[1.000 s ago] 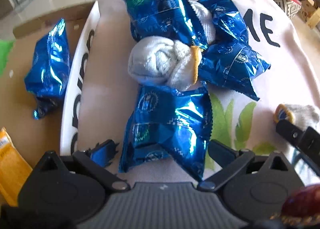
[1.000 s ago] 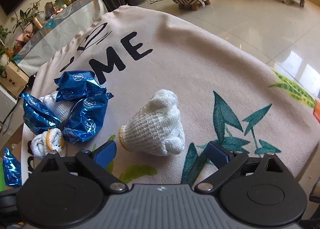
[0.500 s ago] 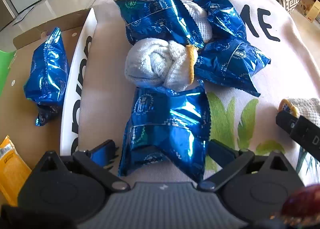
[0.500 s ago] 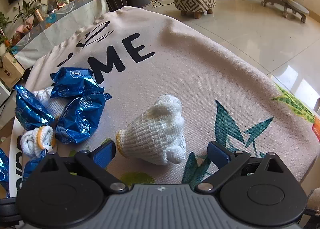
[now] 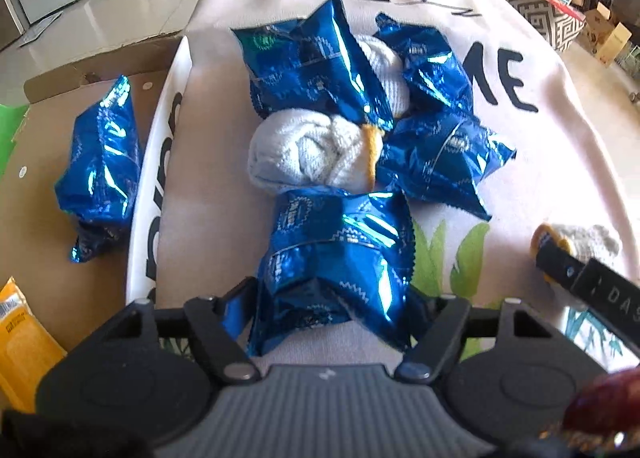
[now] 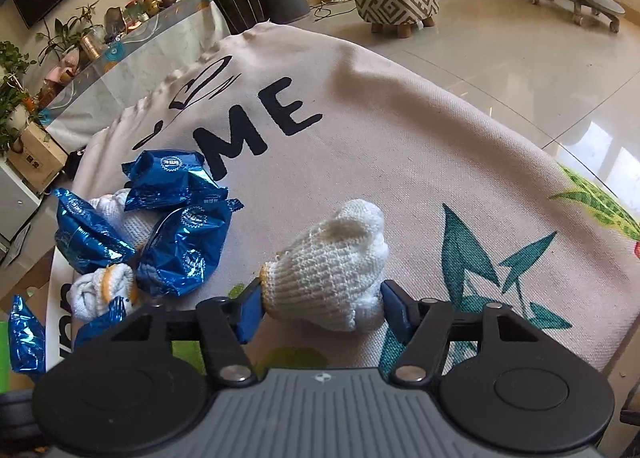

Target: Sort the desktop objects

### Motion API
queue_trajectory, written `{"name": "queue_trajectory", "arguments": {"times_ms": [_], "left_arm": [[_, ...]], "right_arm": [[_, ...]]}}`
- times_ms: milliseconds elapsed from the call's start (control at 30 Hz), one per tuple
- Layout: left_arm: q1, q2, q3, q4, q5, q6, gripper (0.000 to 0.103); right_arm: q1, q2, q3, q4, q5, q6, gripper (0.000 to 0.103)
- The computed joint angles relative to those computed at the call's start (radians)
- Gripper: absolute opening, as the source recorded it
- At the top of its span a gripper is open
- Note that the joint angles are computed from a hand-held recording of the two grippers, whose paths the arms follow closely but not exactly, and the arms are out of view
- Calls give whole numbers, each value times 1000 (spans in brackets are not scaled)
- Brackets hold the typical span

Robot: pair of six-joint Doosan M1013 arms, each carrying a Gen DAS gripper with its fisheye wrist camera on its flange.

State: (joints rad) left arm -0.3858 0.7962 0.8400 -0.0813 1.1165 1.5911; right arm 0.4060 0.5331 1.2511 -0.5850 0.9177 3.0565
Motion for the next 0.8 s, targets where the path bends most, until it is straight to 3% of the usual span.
{"name": "queue_trajectory", "arguments": {"times_ms": [333,500,800], "left_arm": [[17,-23,-1,-95,-34,29,69],[33,-25,-7,-143,-17,32,68],[67,1,-64,-231,41,-43,66]], "right_arm": [[1,-35,12,35,-53,-15,61],[-4,-31,-16,108,-22,-65,60],[-25,1,-159,274,15,-384,60]]}}
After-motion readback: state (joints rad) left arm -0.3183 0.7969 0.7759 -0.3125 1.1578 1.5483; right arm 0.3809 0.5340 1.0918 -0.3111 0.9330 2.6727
